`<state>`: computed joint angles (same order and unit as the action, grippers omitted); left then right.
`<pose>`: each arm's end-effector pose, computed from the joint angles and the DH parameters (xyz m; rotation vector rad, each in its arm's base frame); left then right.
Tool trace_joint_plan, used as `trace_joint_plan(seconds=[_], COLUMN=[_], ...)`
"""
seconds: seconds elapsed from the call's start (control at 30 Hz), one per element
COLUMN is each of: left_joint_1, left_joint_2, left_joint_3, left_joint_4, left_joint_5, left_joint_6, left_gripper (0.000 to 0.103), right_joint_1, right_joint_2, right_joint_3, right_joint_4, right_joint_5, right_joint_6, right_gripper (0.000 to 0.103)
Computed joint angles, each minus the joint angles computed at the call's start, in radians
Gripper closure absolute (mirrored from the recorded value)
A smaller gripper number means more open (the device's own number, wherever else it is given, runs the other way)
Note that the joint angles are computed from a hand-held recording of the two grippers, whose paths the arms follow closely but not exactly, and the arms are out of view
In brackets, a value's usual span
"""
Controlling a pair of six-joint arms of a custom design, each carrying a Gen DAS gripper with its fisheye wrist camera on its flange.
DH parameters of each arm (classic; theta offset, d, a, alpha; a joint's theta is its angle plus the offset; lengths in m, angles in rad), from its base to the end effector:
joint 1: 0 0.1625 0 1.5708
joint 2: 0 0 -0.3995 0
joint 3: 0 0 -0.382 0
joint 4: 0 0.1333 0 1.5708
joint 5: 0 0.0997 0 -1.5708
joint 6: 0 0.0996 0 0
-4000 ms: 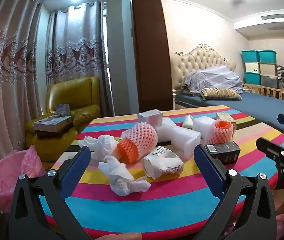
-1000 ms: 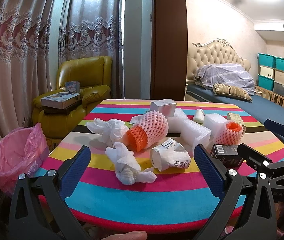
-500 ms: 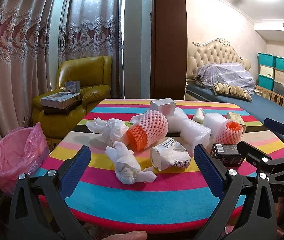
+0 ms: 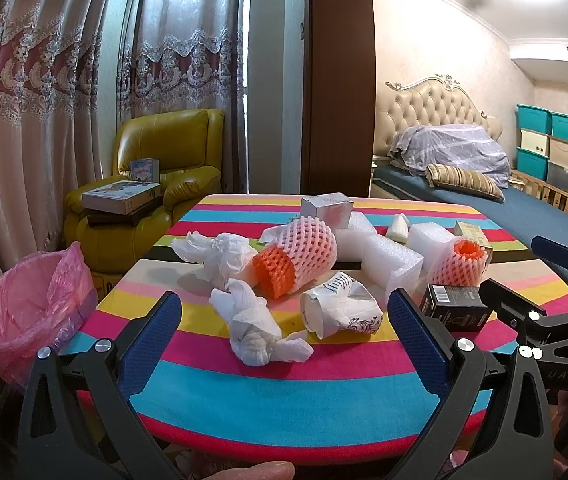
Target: Collect trash
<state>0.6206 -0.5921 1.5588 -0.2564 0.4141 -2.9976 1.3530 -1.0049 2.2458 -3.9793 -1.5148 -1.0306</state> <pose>-0.2875 -0.4814 -0.0307 0.5288 2.0201 -1.3566 0.0344 -0.4875 0.1910 0.9114 -2.0144 1.2211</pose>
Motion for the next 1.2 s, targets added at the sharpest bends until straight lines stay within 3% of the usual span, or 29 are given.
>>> trace_joint_plan(seconds=[0.43,0.83,0.9,1.0,1.1,1.2], left_joint_1=[0.000,0.001,0.004,0.025,0.040,0.059], left_joint_2=[0.002,0.027,0.037,0.052,0.090,0.084], left_joint_3=[0.003,-0.038,-0.055,-0.090,-0.149,-0.159], left_joint_4=[-0.009,0.072,0.112,0.230,0.340,0.379], left_joint_5=[-0.003,-0.016,-0.007,0.078,0.061,0.099], left_joint_6=[0.004,-0.047,-0.067,-0.132,-0.216,-0.263], left_gripper=[0.007,0.007,0.007,0.007,0.007,0.007], right_joint_1=[-0.004,-0.013,-0.023,-0.048,-0.071,-0.092], right_joint_2=[0.006,0.008,0.005,-0.023,-0.039,-0.043], right_joint_3=[-0.004,-0.007,-0.008,-0.025,-0.050,-0.079], right_joint_4=[-0.006,-0.012,-0.025,0.023,0.072,0.126], right_joint_5=[-0.002,-0.004,0.004,-0.014,-0.052,-0.087], right_joint_6=[0.003,0.006,0.015,0.066,0.110,0.149], right_gripper=[0.004,0.004,0.004,0.004,0.004,0.004])
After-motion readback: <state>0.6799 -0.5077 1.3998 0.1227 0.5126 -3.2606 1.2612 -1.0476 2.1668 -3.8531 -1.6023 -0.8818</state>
